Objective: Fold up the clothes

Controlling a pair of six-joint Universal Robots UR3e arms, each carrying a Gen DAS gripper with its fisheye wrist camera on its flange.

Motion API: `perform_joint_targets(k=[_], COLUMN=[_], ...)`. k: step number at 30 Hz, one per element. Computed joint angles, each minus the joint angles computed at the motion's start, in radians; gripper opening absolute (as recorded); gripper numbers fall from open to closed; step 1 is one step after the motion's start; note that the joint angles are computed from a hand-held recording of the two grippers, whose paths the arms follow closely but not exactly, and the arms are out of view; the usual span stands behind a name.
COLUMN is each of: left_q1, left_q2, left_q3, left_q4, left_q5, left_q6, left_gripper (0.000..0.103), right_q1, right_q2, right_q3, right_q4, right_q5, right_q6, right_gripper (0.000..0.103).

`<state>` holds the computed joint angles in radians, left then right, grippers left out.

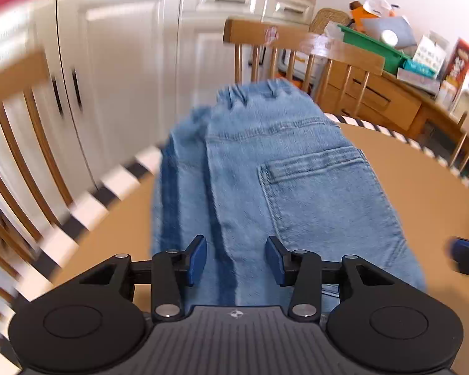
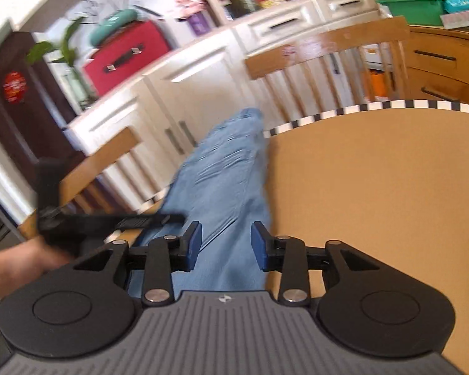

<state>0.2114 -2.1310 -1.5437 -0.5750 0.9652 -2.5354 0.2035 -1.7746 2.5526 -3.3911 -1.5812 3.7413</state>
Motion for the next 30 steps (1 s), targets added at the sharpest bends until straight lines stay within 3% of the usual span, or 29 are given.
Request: perform_joint_targets(k=[3,4,7,9,11,15,18,20,22,23,26,28,30], left_q1=[0.01,0.011,0.009,0.009,0.016,0.1,0.079,0.064,0.049,0.038,0.012,0.016,0.082], left_q2=[-0.029,-0.036,-0.033,-0.013,0.035,0.146,0.094,0.055,0.033,0.027,0.046,0.079,0.175], left_q3=[0.068,0.088,0.07,0.02,-0.07,-0.184,-0.115,-0.064,-0.059,-0.065,-0.11,-0.138,-0.2], left_q4=[-0.079,-0.101,-0.055,0.012,0.128,0.183,0.147,0.121,0.144,0.167,0.237,0.241,0.182], left_q5=[-0.039,-0.042,-0.044,-0.052,-0.061,-0.147,-0.013,0.071,0.09,0.103,0.157,0.167,0.078], left_q6=[-0.061,-0.072,-0.096,-0.1,-0.085,-0.078,-0.104,-0.123,-0.135,-0.134,-0.124,-0.125,-0.139], left_gripper=[0.039,0.036,0.012,0.006,0.005,0.005,0.005,0.005,0.006,0.006,0.008,0.009,0.008], right_q1=[-0.136,-0.145,-0.134,-0.103,-0.07,-0.015,0.02,0.04,0.059,0.073,0.095,0.101,0.094], right_q2=[0.117,0.158,0.239,0.278,0.301,0.292,0.332,0.368,0.401,0.422,0.485,0.501,0.454], right_q3=[-0.041,-0.074,-0.166,-0.233,-0.296,-0.339,-0.388,-0.423,-0.476,-0.508,-0.585,-0.576,-0.592], right_q4=[-0.053,-0.054,-0.046,-0.023,0.022,0.021,0.042,0.066,0.152,0.204,0.346,0.313,0.403], right_q5=[0.138,0.134,0.094,0.056,0.029,0.0,-0.021,-0.024,-0.021,-0.037,-0.064,-0.08,-0.059], right_q6=[0.031,0.049,0.063,0.051,0.031,-0.029,-0.073,-0.101,-0.144,-0.162,-0.193,-0.211,-0.195], right_gripper=[0.042,0.042,0.043,0.048,0.048,0.051,0.051,0.046,0.023,0.017,0.014,0.014,0.019])
